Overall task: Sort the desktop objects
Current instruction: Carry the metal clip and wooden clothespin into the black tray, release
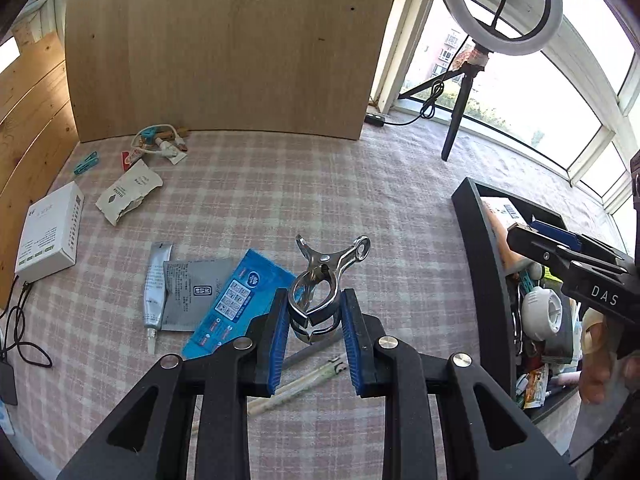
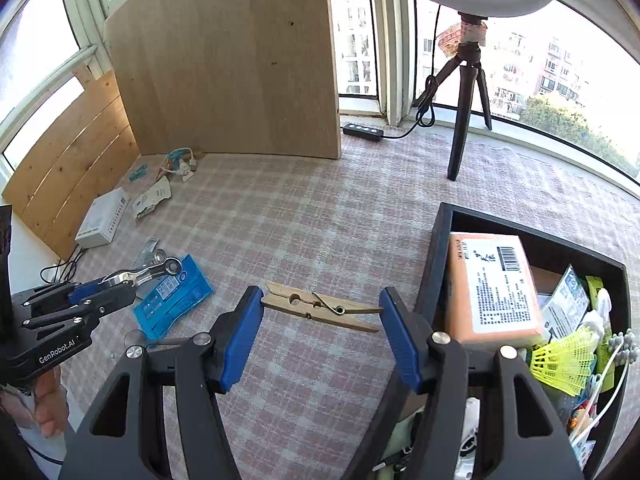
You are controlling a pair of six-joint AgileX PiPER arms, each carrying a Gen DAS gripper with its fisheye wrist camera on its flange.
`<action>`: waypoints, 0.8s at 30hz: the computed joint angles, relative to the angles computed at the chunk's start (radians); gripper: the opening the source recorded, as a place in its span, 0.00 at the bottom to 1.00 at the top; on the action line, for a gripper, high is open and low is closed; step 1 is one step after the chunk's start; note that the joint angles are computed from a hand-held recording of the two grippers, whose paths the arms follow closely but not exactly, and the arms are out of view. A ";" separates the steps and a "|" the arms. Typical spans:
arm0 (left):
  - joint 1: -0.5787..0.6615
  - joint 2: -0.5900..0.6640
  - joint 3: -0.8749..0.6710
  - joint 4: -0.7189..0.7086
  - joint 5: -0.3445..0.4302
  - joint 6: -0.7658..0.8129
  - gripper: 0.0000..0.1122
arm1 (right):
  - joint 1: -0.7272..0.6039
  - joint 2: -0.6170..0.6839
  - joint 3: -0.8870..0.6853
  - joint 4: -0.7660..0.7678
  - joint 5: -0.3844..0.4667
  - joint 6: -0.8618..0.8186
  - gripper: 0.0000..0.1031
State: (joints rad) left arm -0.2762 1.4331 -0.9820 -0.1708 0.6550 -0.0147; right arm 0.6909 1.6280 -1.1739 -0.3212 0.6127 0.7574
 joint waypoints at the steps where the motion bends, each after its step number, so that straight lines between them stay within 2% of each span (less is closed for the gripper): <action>1: -0.028 0.006 -0.017 0.003 0.004 -0.011 0.21 | -0.016 -0.029 0.024 -0.005 0.005 0.005 0.57; 8: -0.249 0.070 -0.146 0.019 0.030 -0.090 0.21 | -0.158 -0.259 0.221 -0.030 0.055 0.031 0.57; 15: -0.462 0.146 -0.276 0.016 0.058 -0.128 0.21 | -0.387 -0.470 0.380 0.056 0.107 -0.083 0.57; 23: -0.624 0.228 -0.414 0.001 0.093 -0.125 0.22 | -0.575 -0.588 0.451 0.128 0.148 -0.209 0.57; 24: -0.636 0.236 -0.427 -0.006 0.101 -0.116 0.26 | -0.595 -0.598 0.456 0.149 0.145 -0.235 0.57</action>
